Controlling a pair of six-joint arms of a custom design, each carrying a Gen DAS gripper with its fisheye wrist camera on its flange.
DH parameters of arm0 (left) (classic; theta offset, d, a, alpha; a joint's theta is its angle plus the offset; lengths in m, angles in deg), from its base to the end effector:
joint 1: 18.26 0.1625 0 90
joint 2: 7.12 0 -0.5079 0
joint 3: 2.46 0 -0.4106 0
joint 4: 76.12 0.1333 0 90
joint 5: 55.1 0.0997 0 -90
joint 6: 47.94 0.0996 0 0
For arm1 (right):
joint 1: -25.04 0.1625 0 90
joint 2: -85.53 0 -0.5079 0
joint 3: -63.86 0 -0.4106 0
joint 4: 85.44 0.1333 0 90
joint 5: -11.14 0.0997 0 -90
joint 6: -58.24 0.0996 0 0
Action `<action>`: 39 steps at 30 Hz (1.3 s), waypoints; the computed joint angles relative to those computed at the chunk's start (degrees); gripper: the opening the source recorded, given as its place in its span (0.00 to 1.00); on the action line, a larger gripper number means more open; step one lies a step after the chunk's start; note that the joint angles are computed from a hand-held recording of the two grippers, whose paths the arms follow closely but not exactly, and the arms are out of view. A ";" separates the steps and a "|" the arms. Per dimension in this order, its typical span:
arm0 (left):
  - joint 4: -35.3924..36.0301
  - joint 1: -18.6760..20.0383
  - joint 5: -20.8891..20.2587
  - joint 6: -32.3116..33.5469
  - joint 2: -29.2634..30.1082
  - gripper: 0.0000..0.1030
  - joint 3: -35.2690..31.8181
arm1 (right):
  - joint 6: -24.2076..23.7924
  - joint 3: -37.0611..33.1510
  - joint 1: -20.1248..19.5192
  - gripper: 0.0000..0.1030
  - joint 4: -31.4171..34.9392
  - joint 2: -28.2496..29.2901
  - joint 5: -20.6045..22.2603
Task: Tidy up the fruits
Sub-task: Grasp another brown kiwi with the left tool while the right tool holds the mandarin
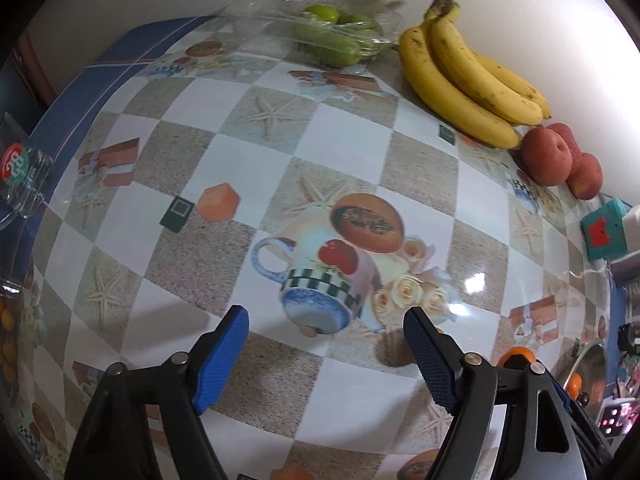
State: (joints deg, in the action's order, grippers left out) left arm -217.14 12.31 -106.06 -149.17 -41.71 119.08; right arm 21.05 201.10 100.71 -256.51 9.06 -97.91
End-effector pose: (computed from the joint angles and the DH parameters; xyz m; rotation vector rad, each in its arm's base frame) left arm -0.3095 -0.4105 -0.0803 -0.5819 2.2758 -0.6885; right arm -0.0126 -0.4566 0.2443 0.4525 -2.6445 0.2368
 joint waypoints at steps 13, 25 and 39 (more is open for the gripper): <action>-4.55 0.89 0.10 10.47 4.38 0.64 -5.07 | 1.82 -1.64 -1.58 0.38 3.26 -2.48 1.45; -7.29 1.39 -2.07 13.17 5.96 0.42 -5.64 | 2.70 -2.31 -2.33 0.38 4.53 -3.13 2.04; -6.67 1.18 -1.44 12.88 6.22 0.28 -6.18 | 2.83 -2.59 -2.56 0.37 5.57 -3.64 2.47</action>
State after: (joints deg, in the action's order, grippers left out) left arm -223.81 13.49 -107.51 -136.29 -35.49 112.90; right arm 23.89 198.51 98.15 -250.94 5.42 -95.43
